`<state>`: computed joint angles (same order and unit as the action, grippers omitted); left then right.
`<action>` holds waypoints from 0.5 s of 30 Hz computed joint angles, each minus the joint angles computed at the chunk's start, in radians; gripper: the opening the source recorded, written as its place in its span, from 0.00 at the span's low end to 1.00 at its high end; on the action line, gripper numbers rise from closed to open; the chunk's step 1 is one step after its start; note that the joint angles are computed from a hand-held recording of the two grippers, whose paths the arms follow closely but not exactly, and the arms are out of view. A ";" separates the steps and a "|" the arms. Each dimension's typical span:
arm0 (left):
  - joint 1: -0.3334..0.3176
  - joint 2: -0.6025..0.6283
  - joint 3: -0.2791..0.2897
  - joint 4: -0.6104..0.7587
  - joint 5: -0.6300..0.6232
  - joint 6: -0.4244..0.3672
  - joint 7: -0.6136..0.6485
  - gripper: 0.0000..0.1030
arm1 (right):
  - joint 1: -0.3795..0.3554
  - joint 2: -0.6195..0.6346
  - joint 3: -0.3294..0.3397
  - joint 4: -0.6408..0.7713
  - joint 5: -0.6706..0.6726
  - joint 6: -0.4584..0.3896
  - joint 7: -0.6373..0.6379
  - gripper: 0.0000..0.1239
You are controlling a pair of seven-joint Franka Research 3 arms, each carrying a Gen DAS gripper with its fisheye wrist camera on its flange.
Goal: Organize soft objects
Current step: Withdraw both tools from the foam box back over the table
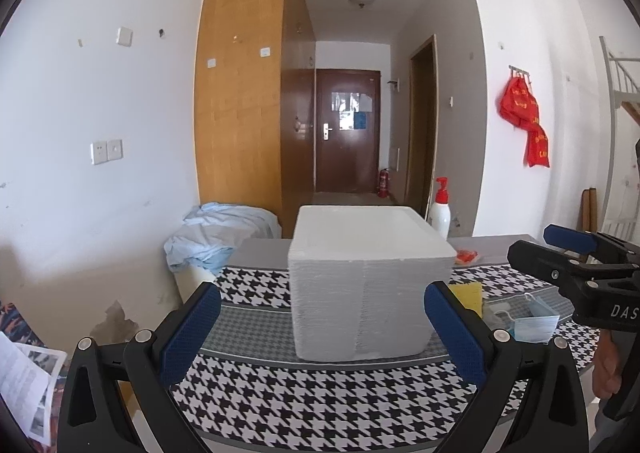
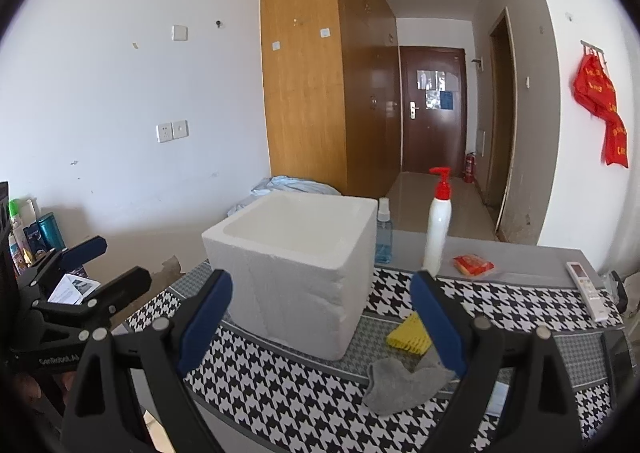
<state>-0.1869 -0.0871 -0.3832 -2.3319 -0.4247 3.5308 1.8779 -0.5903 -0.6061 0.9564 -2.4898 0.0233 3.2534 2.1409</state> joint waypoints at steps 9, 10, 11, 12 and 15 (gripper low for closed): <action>-0.048 0.038 0.039 0.002 0.063 0.048 -0.082 0.99 | 0.034 -0.031 -0.031 -0.075 0.033 0.041 0.005 0.75; -0.055 0.046 0.042 0.008 0.051 0.052 -0.079 0.99 | 0.034 -0.036 -0.031 -0.083 0.042 0.045 0.004 0.75; -0.064 0.050 0.048 0.011 0.048 0.053 -0.079 0.99 | 0.031 -0.045 -0.029 -0.090 0.051 0.048 0.004 0.75; -0.072 0.056 0.056 0.015 0.057 0.050 -0.088 0.99 | 0.034 -0.050 -0.032 -0.097 0.059 0.051 0.003 0.75; -0.096 0.073 0.069 0.035 0.034 0.045 -0.076 0.99 | 0.040 -0.052 -0.040 -0.114 0.076 0.064 -0.009 0.75</action>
<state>-0.2825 -0.0137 -0.3146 -2.2966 -0.3910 3.5754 1.8018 -0.5499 -0.6578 0.9162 -2.6043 0.0993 3.3170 2.1321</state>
